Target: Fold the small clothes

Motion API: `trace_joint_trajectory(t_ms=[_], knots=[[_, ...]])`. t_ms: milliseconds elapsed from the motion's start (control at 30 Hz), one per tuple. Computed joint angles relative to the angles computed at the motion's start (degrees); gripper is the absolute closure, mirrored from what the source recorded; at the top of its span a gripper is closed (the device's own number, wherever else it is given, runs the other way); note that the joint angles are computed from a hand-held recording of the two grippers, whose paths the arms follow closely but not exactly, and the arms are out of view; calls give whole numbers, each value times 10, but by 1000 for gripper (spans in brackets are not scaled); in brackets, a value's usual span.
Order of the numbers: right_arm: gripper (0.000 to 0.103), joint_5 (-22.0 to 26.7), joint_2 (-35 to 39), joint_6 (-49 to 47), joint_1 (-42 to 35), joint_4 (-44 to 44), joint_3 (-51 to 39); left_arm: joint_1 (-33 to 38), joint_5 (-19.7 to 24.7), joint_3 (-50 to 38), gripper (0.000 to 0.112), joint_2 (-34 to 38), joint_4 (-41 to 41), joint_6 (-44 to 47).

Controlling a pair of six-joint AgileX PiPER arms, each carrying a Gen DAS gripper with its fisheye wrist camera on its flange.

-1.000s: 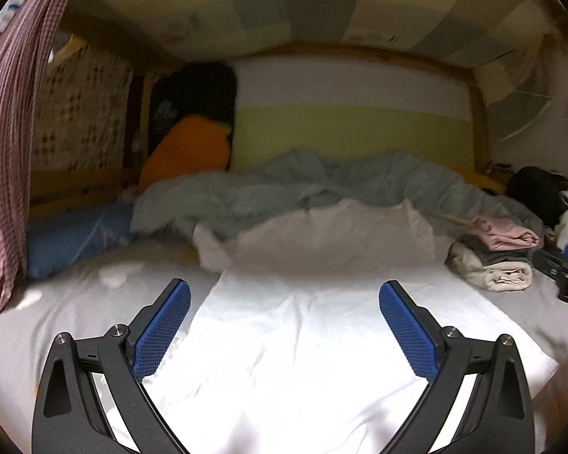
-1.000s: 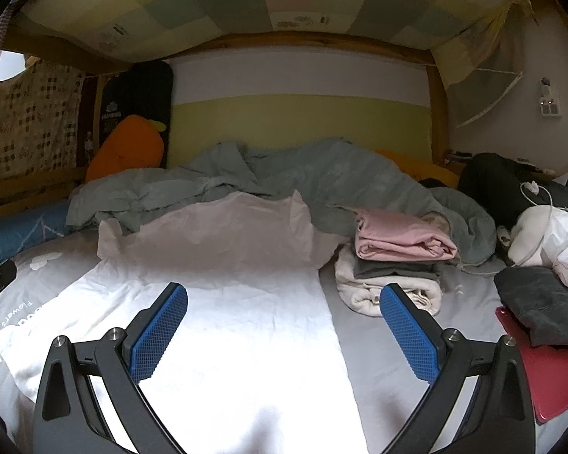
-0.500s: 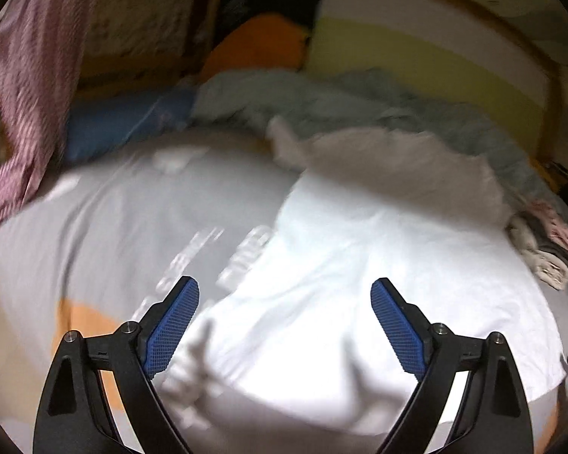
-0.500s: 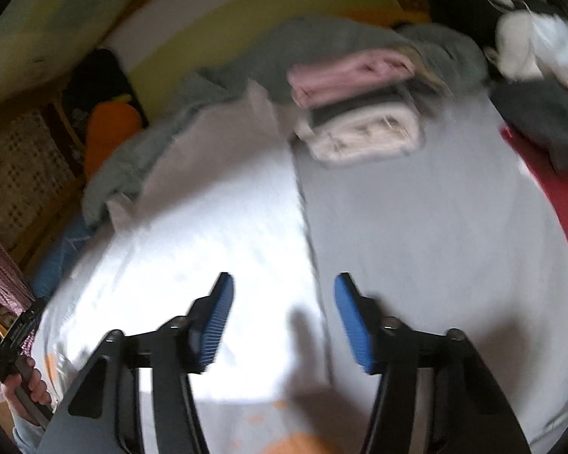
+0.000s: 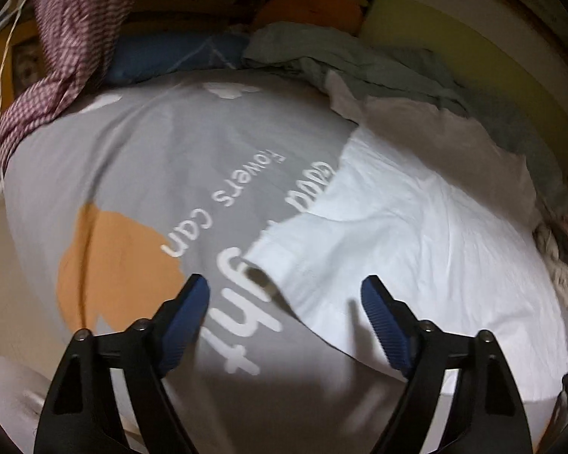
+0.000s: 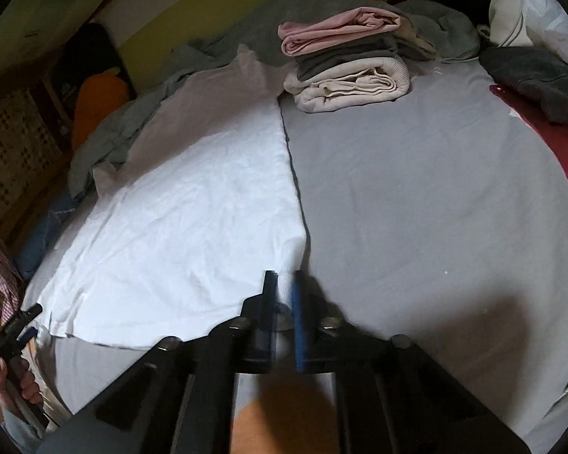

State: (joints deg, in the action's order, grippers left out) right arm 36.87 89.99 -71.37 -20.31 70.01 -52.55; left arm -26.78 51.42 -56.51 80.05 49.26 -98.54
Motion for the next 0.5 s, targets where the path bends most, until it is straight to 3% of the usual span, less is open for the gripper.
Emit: trace_joint_trajectory(t_ms=[67,100,167,233,333,467,500], knots=[[99,-27,-31,-57,-12,76,28,13,-12,10,46,-9,-8,5],[99,-29,-41,-78,-19,99,36,16,-21,16,66,-13,-5,4],[99,-32,-51,-86,-25,115,37,36,-78,30,91,-26,-31,37],[99,-51,-53,-84,-18,109,39,63,-145,44,92,-33,-81,89],[99,-59,-42,-41,-15,79,28,57,-122,33,91,-19,-81,86],[99,-44,-40,-37,-27,82,26,66,-157,56,87,-34,-50,21],[99,-48,-42,-49,-26,92,32,70,-169,61,98,-33,-35,5]])
